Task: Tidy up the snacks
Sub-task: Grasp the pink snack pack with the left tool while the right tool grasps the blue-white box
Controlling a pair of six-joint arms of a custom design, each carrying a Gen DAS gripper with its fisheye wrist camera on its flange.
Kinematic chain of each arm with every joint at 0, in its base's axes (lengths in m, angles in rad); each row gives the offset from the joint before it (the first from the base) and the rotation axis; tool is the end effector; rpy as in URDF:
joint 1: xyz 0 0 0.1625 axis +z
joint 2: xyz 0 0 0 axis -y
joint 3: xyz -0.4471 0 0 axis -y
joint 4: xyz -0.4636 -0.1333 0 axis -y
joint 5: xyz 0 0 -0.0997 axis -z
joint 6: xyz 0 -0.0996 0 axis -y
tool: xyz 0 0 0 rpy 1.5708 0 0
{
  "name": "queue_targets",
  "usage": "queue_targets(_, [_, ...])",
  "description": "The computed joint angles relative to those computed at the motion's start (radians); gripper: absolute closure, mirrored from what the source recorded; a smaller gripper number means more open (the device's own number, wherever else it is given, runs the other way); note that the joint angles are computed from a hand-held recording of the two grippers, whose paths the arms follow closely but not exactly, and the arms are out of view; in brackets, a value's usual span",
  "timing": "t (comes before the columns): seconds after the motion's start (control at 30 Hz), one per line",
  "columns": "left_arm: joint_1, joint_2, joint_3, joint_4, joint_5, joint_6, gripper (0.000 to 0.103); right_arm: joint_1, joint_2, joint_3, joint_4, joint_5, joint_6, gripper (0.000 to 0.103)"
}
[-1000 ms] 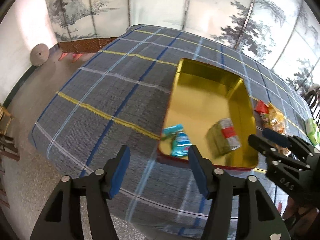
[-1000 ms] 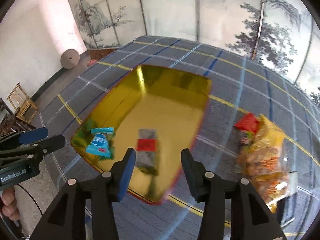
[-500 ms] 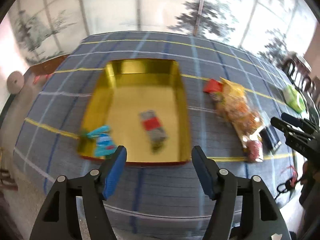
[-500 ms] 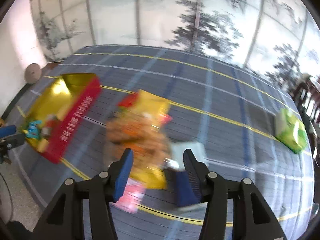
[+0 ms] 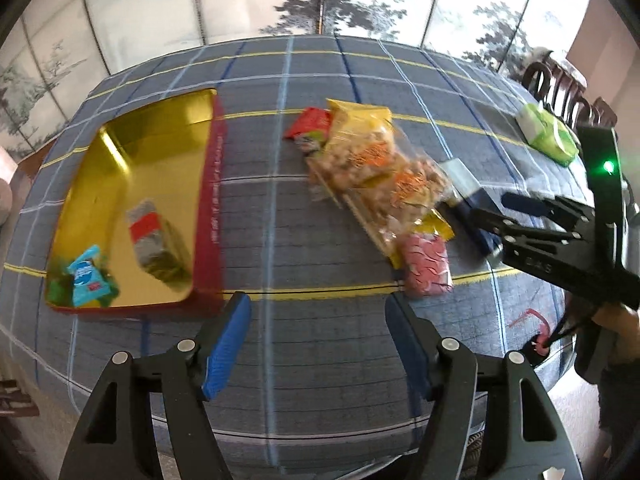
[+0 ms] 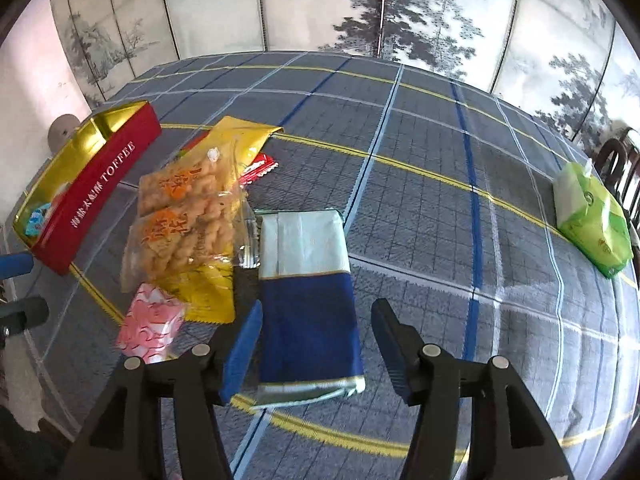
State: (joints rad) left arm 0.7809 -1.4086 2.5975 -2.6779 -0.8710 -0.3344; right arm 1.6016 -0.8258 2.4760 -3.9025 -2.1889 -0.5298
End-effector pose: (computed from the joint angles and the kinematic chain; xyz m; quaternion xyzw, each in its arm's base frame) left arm -0.1012 -0.3783 0.0894 0.2256 0.9112 -0.1501 0.3103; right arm 0.0877 -0.3924 0.0288 0.1507 -0.8909 0.2377 0.3564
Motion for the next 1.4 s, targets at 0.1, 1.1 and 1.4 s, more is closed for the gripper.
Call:
queue_targets(0.1, [-0.011, 0.032, -0.003, -0.010, 0.003, -0.017, 0.037, -0.019, -0.003, -0.002, 0.020, 0.039, -0.012, 0.045])
queue_targets(1.1, [-0.033, 0.256, -0.070, -0.120, -0.079, -0.016, 0.043, -0.166, 0.010, 0.044, -0.259, 0.117, -0.112, 0.052])
queue_targets(1.4, [-0.009, 0.311, -0.115, -0.097, -0.081, -0.048, 0.062, -0.170, 0.021, 0.047, -0.282, 0.123, -0.108, 0.052])
